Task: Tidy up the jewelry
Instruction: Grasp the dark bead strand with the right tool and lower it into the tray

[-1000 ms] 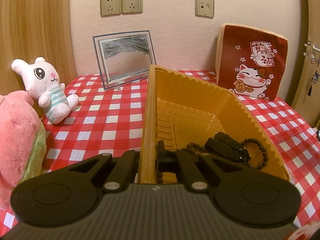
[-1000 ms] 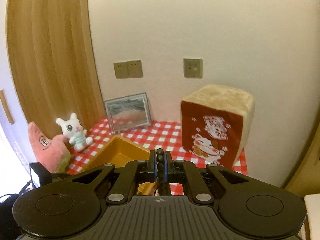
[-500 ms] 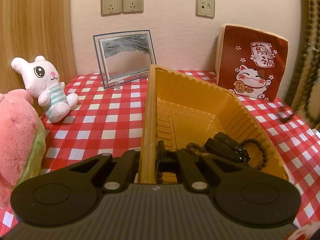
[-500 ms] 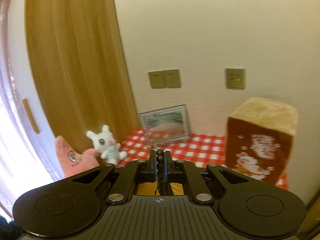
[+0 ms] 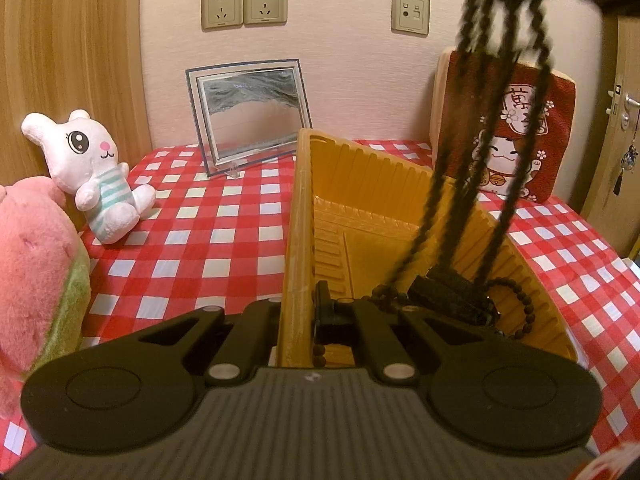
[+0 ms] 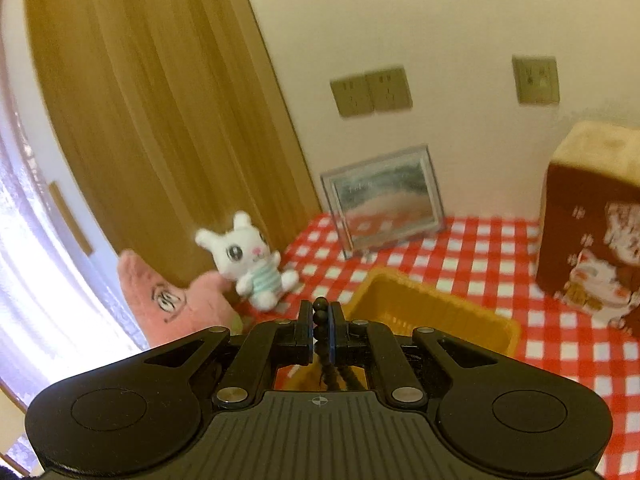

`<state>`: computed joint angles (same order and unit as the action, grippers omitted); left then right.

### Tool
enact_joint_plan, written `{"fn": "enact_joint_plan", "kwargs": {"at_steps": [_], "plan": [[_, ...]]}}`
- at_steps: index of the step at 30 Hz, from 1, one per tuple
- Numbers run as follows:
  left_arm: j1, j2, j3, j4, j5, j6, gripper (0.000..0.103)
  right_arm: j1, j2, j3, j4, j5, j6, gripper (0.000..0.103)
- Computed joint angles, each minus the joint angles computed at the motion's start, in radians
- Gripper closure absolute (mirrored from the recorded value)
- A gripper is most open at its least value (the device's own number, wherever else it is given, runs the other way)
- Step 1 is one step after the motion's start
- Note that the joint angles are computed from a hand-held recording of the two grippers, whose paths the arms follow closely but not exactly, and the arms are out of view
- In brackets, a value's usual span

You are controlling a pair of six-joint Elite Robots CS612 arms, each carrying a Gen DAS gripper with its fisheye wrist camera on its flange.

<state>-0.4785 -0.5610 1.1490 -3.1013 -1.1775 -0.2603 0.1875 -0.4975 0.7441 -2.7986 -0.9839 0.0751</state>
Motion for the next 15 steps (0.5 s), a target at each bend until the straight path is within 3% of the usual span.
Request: {"fn": "enact_joint_plan", "kwargs": {"at_steps": [6, 11, 14, 15], "plan": [[0.001, -0.001, 0.005, 0.000, -0.002, -0.008, 0.099, 0.006, 0.046, -0.062, 0.101, 0.004, 0.004, 0.097], [0.002, -0.003, 0.006, 0.000, -0.004, -0.007, 0.099, 0.006, 0.049, -0.059, 0.125, -0.006, 0.005, 0.096], [0.003, -0.003, 0.006, 0.004, -0.006, -0.013, 0.099, 0.001, 0.041, -0.043, 0.113, 0.001, 0.017, 0.091], [0.003, -0.003, 0.006, 0.007, -0.004, -0.015, 0.099, 0.000, 0.039, -0.038, 0.107, 0.001, 0.021, 0.081]]}}
